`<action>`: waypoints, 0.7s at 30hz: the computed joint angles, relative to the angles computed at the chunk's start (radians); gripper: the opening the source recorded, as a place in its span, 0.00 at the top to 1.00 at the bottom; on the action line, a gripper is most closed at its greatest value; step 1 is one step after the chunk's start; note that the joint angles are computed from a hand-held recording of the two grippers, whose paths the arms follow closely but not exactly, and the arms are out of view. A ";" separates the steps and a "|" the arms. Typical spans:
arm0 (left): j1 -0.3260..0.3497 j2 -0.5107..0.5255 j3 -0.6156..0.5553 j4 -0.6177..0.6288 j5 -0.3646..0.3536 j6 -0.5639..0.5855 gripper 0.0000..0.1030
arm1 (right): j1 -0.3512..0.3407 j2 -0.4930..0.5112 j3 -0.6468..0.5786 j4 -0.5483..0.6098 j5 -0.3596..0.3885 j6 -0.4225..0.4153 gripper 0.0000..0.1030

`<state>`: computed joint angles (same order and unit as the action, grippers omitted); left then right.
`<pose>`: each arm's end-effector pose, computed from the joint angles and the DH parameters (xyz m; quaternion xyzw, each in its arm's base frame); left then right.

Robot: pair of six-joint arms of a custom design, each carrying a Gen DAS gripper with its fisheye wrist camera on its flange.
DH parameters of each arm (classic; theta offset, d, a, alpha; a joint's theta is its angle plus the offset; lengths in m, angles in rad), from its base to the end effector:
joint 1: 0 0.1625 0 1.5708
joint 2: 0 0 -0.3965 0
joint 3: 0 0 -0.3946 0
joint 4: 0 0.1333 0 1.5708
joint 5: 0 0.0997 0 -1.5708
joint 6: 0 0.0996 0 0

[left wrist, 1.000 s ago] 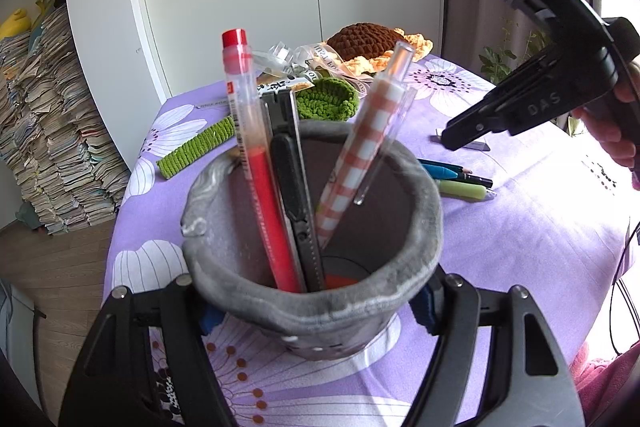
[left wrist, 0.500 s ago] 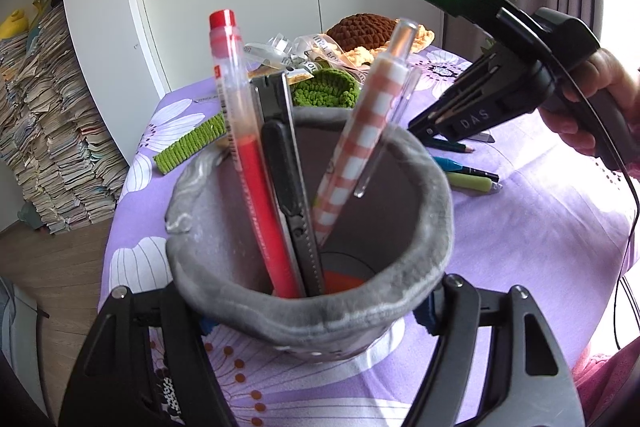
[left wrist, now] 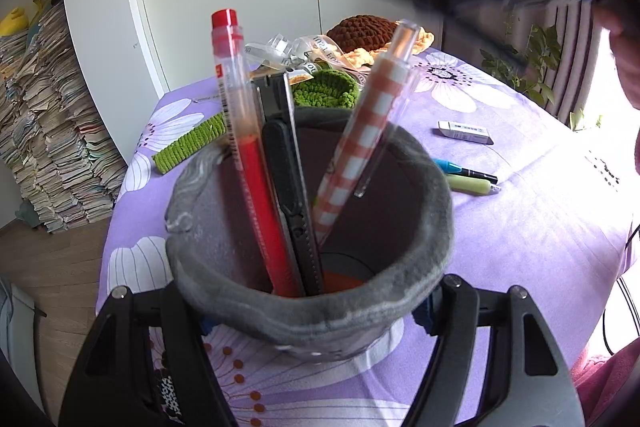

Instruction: Organize stationery

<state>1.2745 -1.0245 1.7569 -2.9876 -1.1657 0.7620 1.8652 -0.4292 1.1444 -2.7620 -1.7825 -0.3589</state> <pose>-0.0202 -0.6573 0.2295 0.4075 0.8306 -0.2761 0.2602 0.3373 -0.7250 0.0279 0.2865 -0.9233 0.2310 0.1102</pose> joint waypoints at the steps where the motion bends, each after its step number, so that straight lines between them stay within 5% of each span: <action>1: -0.001 0.001 0.000 -0.002 0.001 -0.001 0.32 | 0.002 -0.014 0.027 -0.044 0.047 0.000 0.92; 5: -0.002 0.003 0.002 -0.009 0.004 -0.003 0.32 | 0.009 -0.025 0.084 -0.144 0.196 -0.032 0.92; 21: 0.009 0.004 -0.020 0.025 -0.015 -0.001 0.32 | -0.024 0.126 -0.019 -0.232 0.336 -0.051 0.92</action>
